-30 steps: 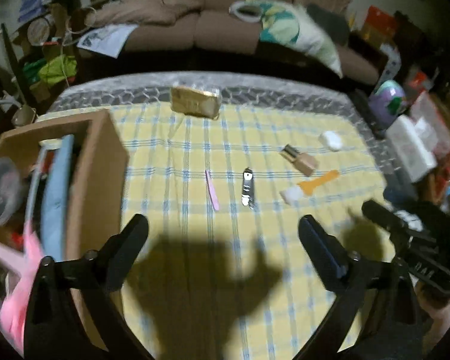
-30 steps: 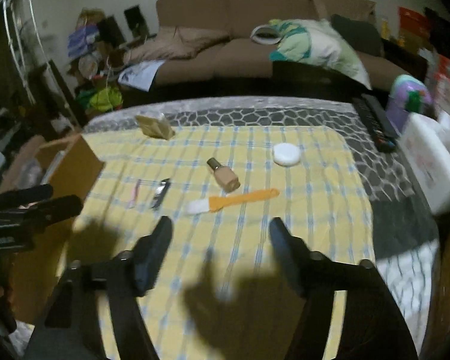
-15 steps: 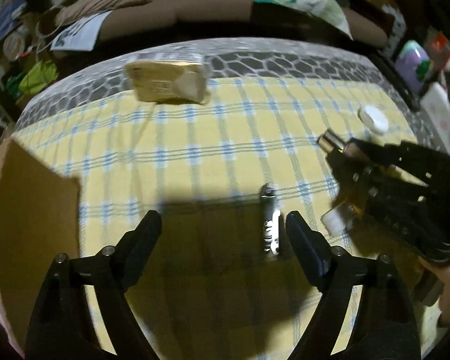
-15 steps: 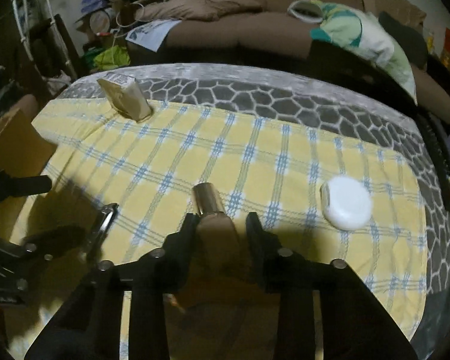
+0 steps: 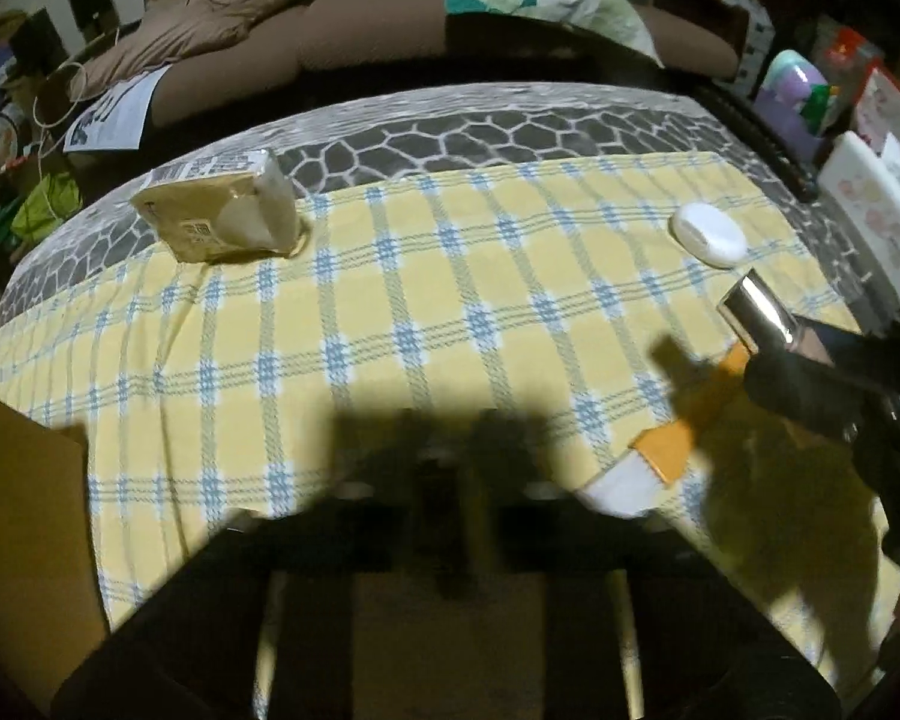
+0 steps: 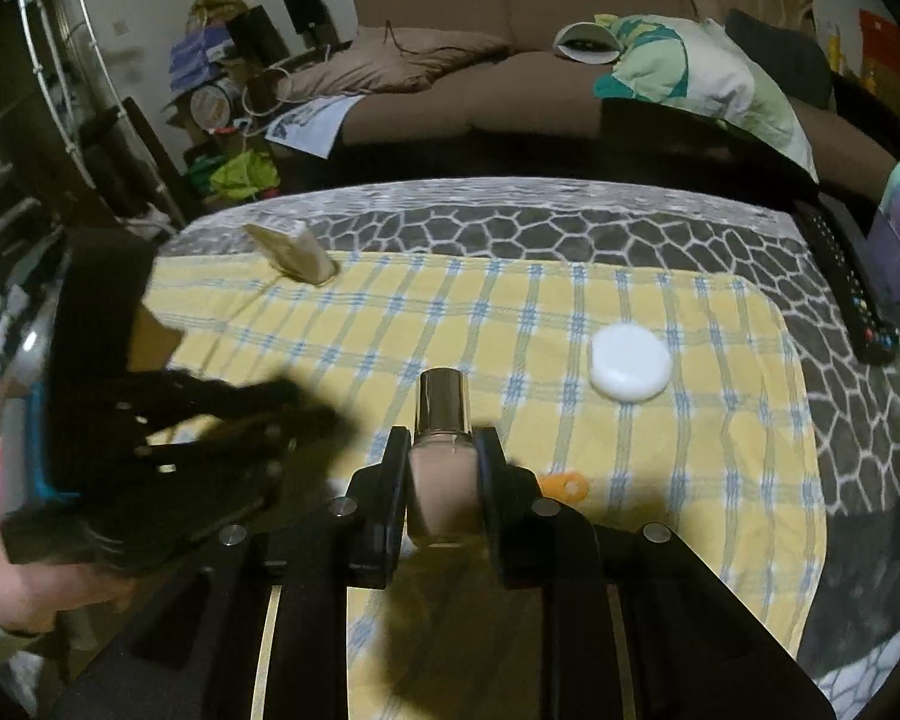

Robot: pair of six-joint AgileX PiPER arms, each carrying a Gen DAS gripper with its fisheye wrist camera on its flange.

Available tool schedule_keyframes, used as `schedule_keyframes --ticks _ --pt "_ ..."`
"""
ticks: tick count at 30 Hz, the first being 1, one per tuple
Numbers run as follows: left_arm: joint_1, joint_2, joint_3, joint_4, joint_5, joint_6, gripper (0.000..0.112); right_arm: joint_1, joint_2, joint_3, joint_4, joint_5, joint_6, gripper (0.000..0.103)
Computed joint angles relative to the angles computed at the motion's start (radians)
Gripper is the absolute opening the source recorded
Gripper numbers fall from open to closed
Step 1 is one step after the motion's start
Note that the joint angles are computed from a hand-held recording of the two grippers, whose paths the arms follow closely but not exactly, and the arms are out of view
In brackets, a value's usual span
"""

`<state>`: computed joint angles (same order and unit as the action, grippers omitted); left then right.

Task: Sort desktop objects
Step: 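Grasp the beige bottle with the right tool while the left tool grasps the silver nail clipper, then carry the beige bottle and nail clipper into the box and open both tools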

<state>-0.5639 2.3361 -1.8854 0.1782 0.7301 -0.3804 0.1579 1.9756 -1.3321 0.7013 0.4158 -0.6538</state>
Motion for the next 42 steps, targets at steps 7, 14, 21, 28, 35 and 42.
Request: schedule_keyframes --ticks 7,14,21,28,35,42 --pt "0.057 -0.128 0.138 -0.198 -0.033 0.099 0.01 0.033 -0.093 0.068 0.003 0.019 0.004 0.021" --pt "0.122 -0.445 0.389 -0.333 -0.066 0.224 0.011 0.102 -0.255 0.141 -0.082 0.058 0.141 0.021" --pt "0.284 -0.789 0.622 -0.436 0.025 0.37 0.011 0.329 -0.381 0.13 -0.325 0.083 0.475 0.021" --pt "0.602 -0.991 0.732 -0.524 0.19 0.605 0.011 0.606 -0.294 -0.051 -0.571 0.13 0.829 0.021" --pt "0.926 -0.992 0.799 -0.616 0.245 0.876 0.011 0.778 -0.022 -0.382 -0.602 0.194 0.952 0.021" --pt "1.045 -0.87 0.846 -0.677 0.168 1.021 0.011 0.812 0.33 -0.881 -0.624 0.401 1.006 0.022"
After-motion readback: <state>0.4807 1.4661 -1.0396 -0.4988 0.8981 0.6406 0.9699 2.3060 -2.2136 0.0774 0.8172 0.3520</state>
